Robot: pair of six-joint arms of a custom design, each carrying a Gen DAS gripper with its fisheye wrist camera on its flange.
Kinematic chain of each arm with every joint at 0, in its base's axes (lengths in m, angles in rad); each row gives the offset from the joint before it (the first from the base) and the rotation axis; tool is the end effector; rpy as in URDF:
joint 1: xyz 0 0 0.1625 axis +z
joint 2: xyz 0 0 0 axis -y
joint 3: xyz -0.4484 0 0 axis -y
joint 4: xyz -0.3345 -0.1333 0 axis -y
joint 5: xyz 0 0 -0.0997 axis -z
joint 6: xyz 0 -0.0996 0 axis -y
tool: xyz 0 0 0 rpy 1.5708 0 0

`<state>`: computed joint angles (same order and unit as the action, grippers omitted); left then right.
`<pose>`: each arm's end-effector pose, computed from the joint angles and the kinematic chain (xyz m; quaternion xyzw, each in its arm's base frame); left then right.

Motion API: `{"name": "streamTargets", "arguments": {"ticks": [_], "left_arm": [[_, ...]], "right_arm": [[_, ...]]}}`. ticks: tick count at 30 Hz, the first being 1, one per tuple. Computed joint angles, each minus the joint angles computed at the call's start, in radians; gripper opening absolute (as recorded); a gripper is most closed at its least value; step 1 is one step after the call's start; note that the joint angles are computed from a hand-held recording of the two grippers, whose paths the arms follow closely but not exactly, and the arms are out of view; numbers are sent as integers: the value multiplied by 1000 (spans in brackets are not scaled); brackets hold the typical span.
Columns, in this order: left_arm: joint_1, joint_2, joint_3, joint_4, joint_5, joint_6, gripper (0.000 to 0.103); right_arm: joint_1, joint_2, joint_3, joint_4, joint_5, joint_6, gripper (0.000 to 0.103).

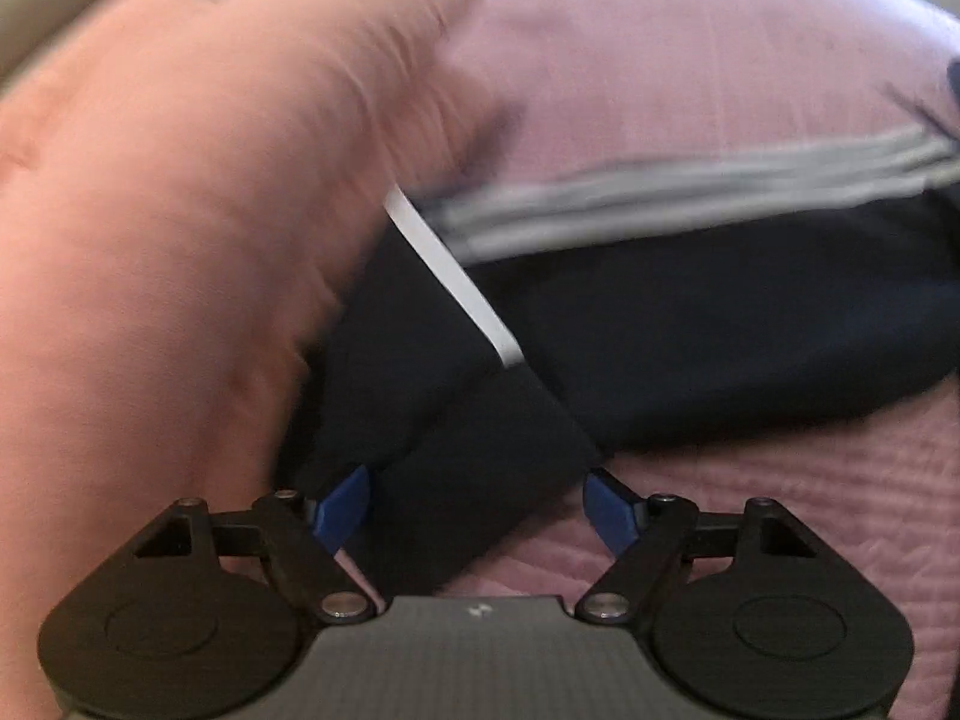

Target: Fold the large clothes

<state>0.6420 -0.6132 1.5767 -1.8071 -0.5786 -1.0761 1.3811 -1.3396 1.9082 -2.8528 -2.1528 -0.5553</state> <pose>-0.3475 -0.5303 0.0389 0.1083 0.8322 -0.2066 0.5030 -0.0199 -0.5200 0.4212 0.0647 -0.9009 0.2137 0.3722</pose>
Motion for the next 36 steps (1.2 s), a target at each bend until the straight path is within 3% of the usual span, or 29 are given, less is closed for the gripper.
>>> {"name": "streamTargets", "arguments": {"ticks": [2,3,4,6,9,14,18,21,25,29,32,34,36], "left_arm": [[11,-15,43,-99,3,43,77],[18,-27,58,-151,-9,66,59],[25,-44,81,-223,-30,108,33],[21,-66,94,-242,-25,117,9],[11,-110,138,-336,-46,125,8],[-72,-145,152,-491,-64,178,8],[-138,-94,76,-639,-115,298,8],[-169,-15,-10,-773,-196,422,8],[-183,138,-186,-933,-363,560,8],[-188,334,-442,-965,-533,651,8],[-173,499,-676,-922,-669,676,8],[-169,620,-858,-838,-710,686,11],[-151,731,-1030,-722,-736,673,24]], "right_arm": [[1,-3,7,-2,-7,5,58],[-1,-6,11,-3,-9,12,58],[-4,-10,13,1,-8,21,58],[-15,-20,17,12,0,46,61],[-34,-37,27,22,18,88,63],[-56,-79,38,58,65,129,63],[-71,-126,54,63,111,107,67],[-90,-167,54,72,138,87,67],[-151,-240,49,93,190,58,67],[-244,-312,34,118,237,32,67],[-315,-349,17,128,259,22,67],[-364,-366,-2,137,276,19,67],[-401,-370,-18,137,283,13,67]]}}
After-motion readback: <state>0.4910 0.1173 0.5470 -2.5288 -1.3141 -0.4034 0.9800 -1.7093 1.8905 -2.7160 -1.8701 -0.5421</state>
